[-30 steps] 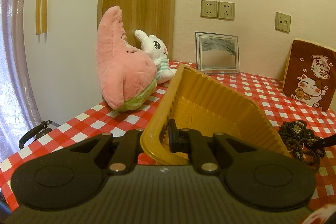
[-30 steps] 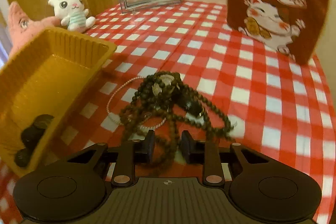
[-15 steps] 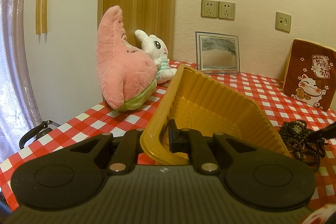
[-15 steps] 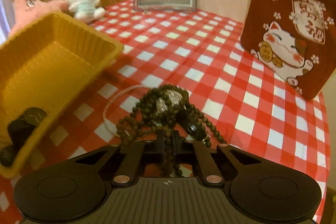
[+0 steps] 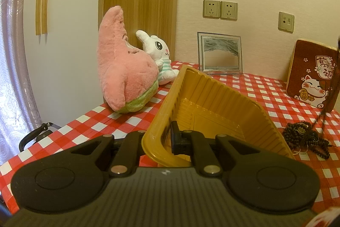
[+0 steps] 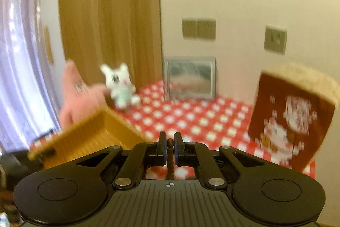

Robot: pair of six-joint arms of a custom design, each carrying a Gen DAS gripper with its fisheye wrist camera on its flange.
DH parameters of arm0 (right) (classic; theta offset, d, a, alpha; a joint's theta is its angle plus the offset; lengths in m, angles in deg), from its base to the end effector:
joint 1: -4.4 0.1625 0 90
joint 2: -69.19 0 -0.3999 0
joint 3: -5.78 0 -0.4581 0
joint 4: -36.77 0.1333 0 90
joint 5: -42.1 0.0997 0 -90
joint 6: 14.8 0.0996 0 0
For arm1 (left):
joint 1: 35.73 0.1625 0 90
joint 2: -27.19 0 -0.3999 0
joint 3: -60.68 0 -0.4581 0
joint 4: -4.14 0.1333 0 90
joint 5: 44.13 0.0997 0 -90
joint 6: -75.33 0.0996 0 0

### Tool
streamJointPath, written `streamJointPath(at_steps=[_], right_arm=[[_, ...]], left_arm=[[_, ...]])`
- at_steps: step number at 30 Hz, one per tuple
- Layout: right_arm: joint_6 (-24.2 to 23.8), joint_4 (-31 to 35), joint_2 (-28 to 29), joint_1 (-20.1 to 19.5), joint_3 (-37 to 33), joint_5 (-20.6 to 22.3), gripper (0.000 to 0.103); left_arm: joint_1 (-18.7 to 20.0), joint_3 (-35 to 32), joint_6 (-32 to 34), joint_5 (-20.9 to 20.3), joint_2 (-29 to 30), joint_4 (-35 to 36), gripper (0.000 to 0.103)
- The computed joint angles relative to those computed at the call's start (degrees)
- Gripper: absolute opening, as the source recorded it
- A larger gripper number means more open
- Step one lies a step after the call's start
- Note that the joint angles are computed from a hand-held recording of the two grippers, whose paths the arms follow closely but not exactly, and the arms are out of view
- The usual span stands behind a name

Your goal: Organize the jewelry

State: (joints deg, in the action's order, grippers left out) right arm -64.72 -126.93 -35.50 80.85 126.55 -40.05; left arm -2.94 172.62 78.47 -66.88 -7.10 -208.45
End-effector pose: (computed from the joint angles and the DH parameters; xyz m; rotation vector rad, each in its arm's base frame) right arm 0.0314 -0.4967 0.4538 0.8494 -2.2905 1.2300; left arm -0.3204 -0.4742 -0.0165 0.5380 2.0368 -1.3623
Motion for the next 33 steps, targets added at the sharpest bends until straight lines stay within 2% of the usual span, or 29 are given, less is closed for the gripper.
streamJointPath(at_steps=[5, 12, 21, 26, 33], right_arm=[[1.41, 0.93, -0.79, 2.78, -2.15, 2.9, 0.006], [2.26, 3.87, 0.24, 6.93, -4.72, 4.73, 0.006], [5.3, 7.7, 4.0, 9.31, -5.29, 7.26, 0.007], [6.56, 9.4, 6.79, 10.32, -4.72, 6.88, 0.006], [8.13, 12.01, 10.23, 10.16, -3.29, 3.85, 0.006]], left_arm=[[0.02, -0.03, 0.13, -0.01, 0.03, -0.09, 0.009], [0.0, -0.03, 0.04, 0.02, 0.03, -0.07, 0.009], [0.05, -0.18, 0.21, -0.1, 0.23, -0.39, 0.009], [-0.04, -0.14, -0.02, -0.13, 0.22, -0.3, 0.009], [-0.18, -0.01, -0.61, 0.01, 0.14, 0.04, 0.009]])
